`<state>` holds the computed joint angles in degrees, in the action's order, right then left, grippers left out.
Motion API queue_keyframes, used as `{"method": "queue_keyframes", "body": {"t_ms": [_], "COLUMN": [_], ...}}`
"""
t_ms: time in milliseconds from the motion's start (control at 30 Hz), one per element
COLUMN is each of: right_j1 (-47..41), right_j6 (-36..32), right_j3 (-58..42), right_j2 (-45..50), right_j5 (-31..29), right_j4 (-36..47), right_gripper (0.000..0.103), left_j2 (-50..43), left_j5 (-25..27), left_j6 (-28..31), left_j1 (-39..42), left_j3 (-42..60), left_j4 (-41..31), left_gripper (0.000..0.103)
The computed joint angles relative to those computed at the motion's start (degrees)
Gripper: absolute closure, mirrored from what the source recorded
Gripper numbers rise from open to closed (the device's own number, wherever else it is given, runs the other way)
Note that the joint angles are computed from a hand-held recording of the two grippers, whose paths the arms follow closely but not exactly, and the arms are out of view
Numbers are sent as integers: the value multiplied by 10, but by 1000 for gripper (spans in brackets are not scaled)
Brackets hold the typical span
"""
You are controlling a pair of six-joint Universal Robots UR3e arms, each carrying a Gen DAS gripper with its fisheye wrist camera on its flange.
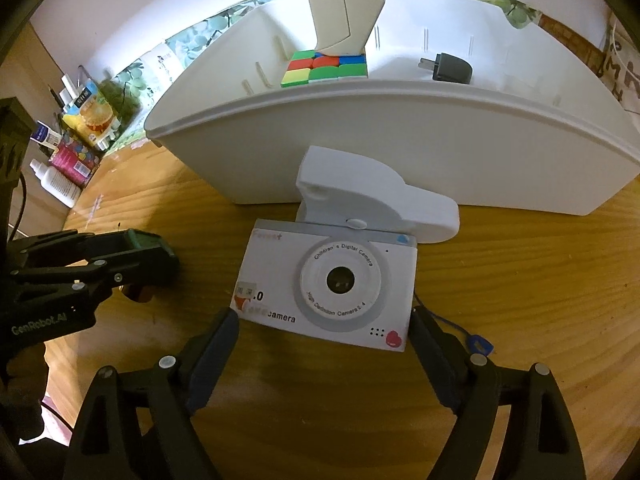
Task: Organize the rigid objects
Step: 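Lift the green bottle with the left tool while the right tool grasps the white toy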
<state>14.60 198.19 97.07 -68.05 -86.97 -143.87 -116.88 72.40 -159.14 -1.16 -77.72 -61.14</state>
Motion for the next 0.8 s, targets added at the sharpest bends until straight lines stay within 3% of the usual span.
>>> {"method": "queue_keyframes", "body": {"t_ms": [100,800], "right_j1": [1,57], "right_j6": [-3,10], "right_j3": [-5,-127], "right_j2": [5,92], "right_j5": [5,-112], "right_j4": [3,78], "right_gripper": [0,0], "left_j2": [7,24], "left_j5": [-2,3], "left_j6": [5,6], "left_j1": [4,-1], "left_j3": [-9,-24], "left_j4": [2,8], "left_gripper": [56,57]}}
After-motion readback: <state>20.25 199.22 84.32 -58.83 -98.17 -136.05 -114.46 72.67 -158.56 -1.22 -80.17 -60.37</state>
